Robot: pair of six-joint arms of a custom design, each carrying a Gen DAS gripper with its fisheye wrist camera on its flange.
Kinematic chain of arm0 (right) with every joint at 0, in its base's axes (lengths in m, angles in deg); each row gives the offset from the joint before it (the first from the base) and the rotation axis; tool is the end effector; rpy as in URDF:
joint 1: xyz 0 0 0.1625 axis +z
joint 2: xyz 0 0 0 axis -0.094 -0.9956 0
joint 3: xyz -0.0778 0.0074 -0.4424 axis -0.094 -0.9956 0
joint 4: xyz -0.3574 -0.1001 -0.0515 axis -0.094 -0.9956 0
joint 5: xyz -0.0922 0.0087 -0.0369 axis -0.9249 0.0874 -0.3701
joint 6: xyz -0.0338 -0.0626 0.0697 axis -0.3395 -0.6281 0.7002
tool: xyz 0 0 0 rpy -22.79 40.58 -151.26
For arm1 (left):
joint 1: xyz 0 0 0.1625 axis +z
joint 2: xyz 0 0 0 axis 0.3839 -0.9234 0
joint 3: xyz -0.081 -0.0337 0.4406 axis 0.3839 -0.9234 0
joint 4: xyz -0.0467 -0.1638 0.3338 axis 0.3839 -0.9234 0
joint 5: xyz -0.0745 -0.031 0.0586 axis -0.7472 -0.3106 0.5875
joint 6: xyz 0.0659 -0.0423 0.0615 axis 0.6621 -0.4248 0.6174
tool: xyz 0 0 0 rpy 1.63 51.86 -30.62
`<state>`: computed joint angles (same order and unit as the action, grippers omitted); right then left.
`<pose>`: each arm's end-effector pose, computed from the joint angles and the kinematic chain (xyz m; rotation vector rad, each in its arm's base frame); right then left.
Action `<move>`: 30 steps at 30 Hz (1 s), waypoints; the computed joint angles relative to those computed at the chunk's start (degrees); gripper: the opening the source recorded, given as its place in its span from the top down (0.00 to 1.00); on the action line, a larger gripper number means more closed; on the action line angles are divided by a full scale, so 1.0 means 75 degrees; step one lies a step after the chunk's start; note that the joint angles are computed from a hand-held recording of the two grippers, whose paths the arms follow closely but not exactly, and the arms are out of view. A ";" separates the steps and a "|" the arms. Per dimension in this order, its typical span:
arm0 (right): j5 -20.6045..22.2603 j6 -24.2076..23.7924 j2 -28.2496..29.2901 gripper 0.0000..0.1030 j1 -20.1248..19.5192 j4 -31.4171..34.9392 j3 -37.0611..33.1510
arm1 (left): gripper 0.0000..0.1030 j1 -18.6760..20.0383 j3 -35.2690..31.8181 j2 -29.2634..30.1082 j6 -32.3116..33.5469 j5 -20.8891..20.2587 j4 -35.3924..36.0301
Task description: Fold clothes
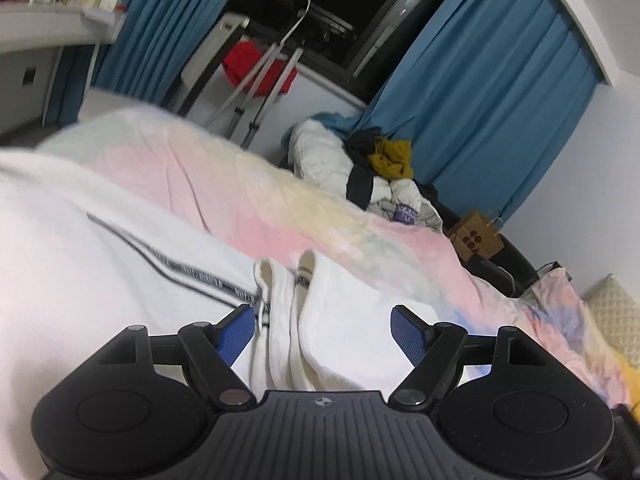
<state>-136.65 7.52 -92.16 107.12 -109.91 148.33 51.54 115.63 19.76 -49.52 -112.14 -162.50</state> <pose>0.2819 -0.6835 -0.0907 1.4567 -2.5022 0.8073 0.0319 -0.5438 0.2844 -0.0249 2.4298 -1.5423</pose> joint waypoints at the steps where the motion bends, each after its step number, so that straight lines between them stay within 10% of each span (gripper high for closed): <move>1: -0.0067 -0.0063 0.0067 0.46 0.0017 -0.0066 -0.0051 | 0.25 0.0062 -0.0029 -0.0021 -0.0078 -0.0127 0.0079; 3: -0.0324 -0.0006 0.0225 0.57 0.0071 -0.0162 -0.0232 | 0.25 0.0182 -0.0083 -0.0045 -0.0222 -0.0386 0.0208; 5: -0.0509 0.0257 0.0276 0.90 0.0092 -0.0053 -0.0338 | 0.25 0.0264 -0.0150 -0.0047 -0.0358 -0.0568 0.0312; 7: -0.0321 0.0334 0.0151 0.93 0.0066 -0.0082 -0.0148 | 0.25 0.0338 -0.0166 -0.0042 -0.0473 -0.0734 0.0287; 13: -0.0166 -0.0139 -0.0485 0.94 0.0244 -0.1101 0.0964 | 0.25 0.0375 -0.0142 -0.0073 -0.0685 -0.0766 0.0329; 19: -0.1066 -0.0384 -0.0271 0.94 0.0257 -0.0163 0.0713 | 0.25 0.0249 -0.0077 -0.0099 -0.0609 -0.0119 0.0463; 30: -0.0717 0.0684 -0.0595 0.94 0.0033 -0.0071 0.1091 | 0.21 -0.0057 0.1431 -0.2577 -0.3790 0.1105 0.2560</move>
